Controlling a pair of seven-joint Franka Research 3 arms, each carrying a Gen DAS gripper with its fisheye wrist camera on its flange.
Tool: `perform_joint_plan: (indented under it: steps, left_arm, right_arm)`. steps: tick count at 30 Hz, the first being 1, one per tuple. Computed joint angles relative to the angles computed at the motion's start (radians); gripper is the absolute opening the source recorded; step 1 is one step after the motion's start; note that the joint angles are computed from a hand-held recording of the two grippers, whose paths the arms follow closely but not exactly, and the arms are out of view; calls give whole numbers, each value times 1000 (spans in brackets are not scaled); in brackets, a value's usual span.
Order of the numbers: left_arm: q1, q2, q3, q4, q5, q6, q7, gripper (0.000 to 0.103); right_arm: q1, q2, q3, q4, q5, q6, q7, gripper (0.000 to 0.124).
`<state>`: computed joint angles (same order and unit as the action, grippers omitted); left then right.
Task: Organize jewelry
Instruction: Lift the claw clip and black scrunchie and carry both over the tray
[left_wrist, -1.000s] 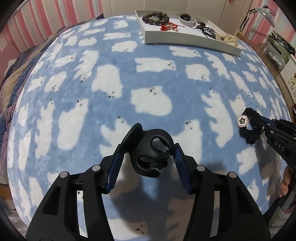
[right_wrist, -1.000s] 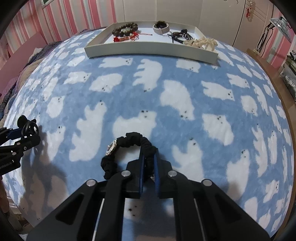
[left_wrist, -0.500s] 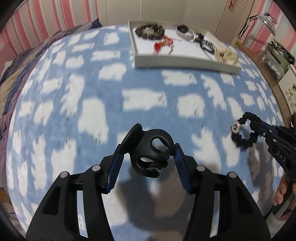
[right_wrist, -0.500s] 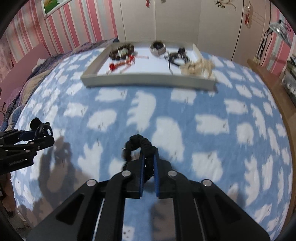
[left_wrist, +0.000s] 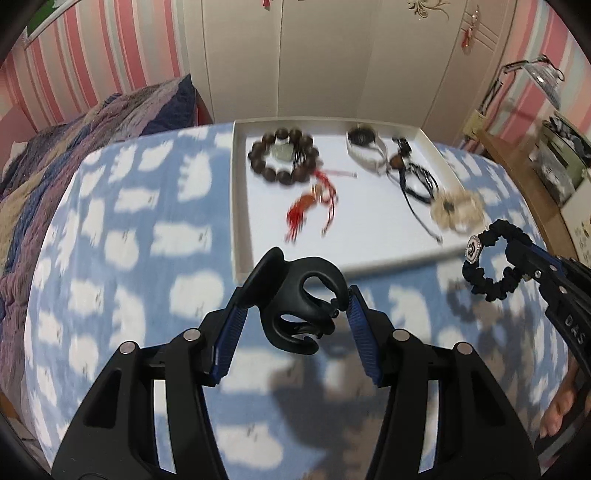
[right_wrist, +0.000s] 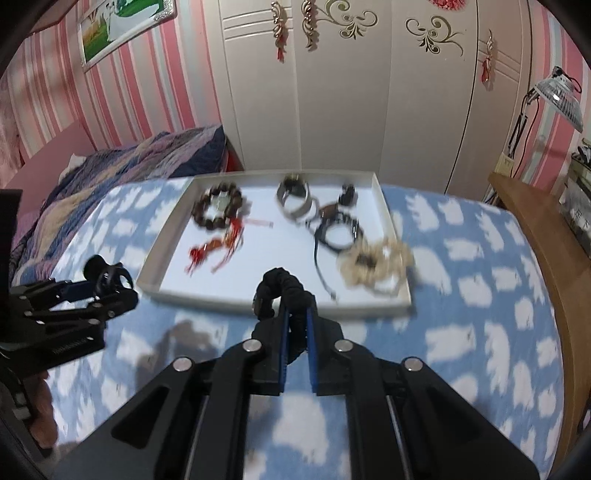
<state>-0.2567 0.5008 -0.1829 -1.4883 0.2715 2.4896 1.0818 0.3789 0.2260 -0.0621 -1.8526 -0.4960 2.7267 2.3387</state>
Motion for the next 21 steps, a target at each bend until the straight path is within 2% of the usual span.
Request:
perform_joint_plan:
  steps: [6,14,17,21]
  left_arm:
    - [-51,207,38,305,34,-106,-12,55]
    - [-89,447,61,661,12,-243,30,55]
    - [-102,513,75,753,5,-275,39,55]
    - [-108,536,88,764,5,-267,33,55]
  right_arm:
    - [-17,124,-11,145,88,-36,-74,8]
    - [-31,294,-35,315,237,-62,-160,8]
    - [-13,340,-65,356,256,-82,-158,8]
    - [2,375,-92,383,257,-105,-148,8]
